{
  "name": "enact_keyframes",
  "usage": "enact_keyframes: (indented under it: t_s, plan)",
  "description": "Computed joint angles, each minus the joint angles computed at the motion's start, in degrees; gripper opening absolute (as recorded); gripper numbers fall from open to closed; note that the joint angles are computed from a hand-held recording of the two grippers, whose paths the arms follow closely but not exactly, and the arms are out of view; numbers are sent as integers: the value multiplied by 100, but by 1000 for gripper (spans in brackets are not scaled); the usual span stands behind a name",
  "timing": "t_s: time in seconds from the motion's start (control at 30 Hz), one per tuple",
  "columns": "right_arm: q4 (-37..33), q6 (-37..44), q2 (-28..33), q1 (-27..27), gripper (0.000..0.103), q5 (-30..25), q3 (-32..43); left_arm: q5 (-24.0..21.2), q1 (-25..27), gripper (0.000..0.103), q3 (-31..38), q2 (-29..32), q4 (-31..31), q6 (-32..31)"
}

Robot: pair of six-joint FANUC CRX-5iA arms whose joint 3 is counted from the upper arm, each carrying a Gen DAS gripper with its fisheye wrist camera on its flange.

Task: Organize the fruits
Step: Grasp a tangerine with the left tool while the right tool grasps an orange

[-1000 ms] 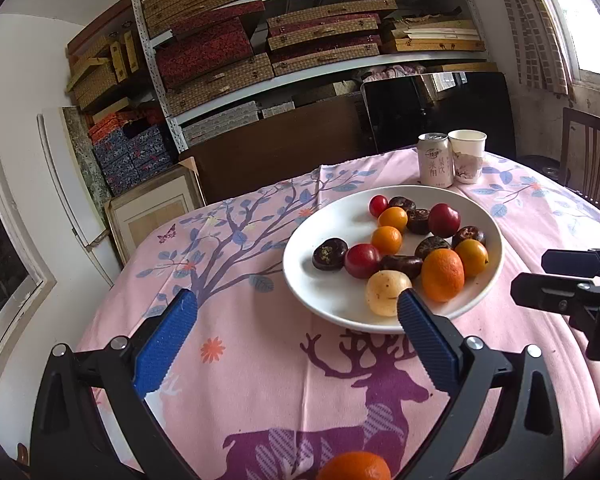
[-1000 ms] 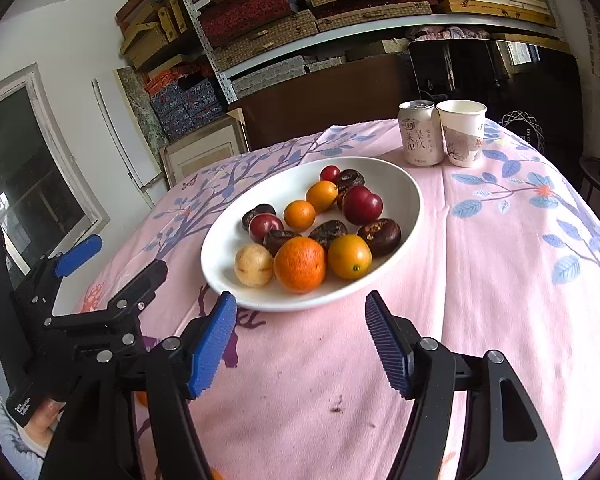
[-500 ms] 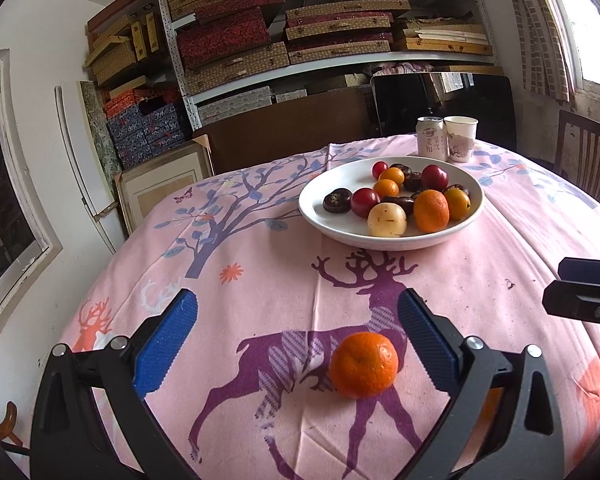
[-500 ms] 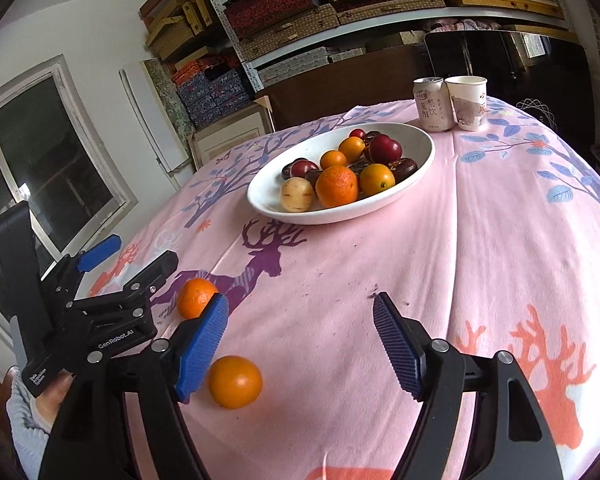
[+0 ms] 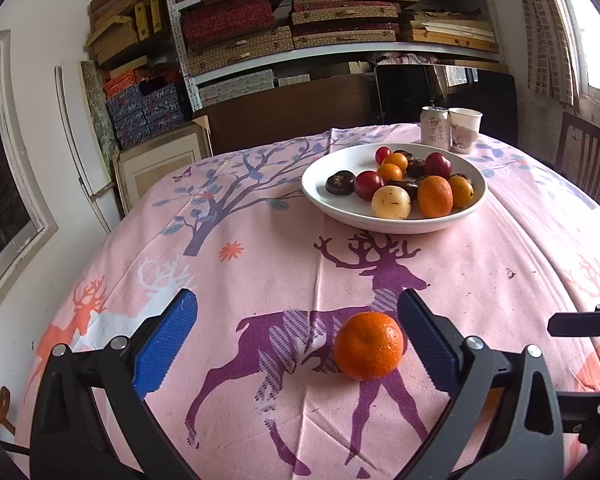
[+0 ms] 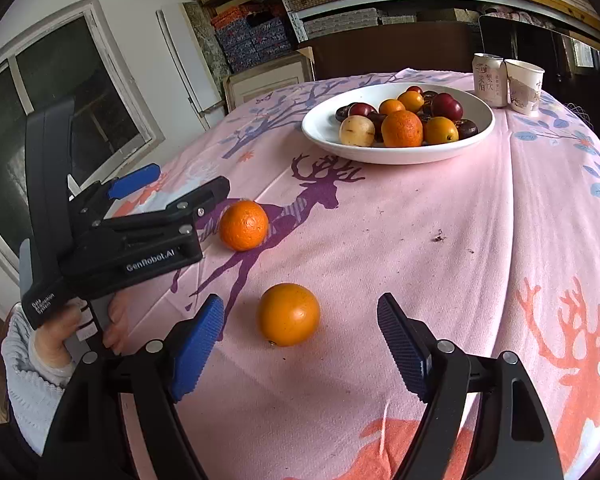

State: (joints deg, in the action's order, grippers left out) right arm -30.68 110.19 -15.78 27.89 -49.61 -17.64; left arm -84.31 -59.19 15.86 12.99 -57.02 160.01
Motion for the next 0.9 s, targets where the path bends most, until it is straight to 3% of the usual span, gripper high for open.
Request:
enact_keyframes:
  t_s: [0.33, 0.43, 0.47, 0.5, 0.63, 0.8, 0.9]
  plan:
    - [1607, -956, -39, 1115, 77, 236, -359, 368, 286, 98, -375, -329, 473, 338]
    - [1716, -1056, 96, 1236, 65, 93, -286, 444, 352, 98, -405, -346, 612, 311]
    - [1811, -1149, 69, 1283, 45, 150, -327, 469, 370, 98, -412, -349, 654, 294]
    - [1719, -1096, 101, 1209, 36, 122, -280, 517, 394, 98, -431, -358, 708, 262]
    - [487, -330, 291, 284, 37, -227, 141, 627, 430, 98, -414, -320, 876, 5]
    - [-762, -14, 569, -1018, 37, -449, 483, 811, 418, 98, -255, -136, 1043, -644]
    - [-1055, -42, 675, -1294, 37, -540, 559, 930, 466, 98, -140, 5, 1241, -1116]
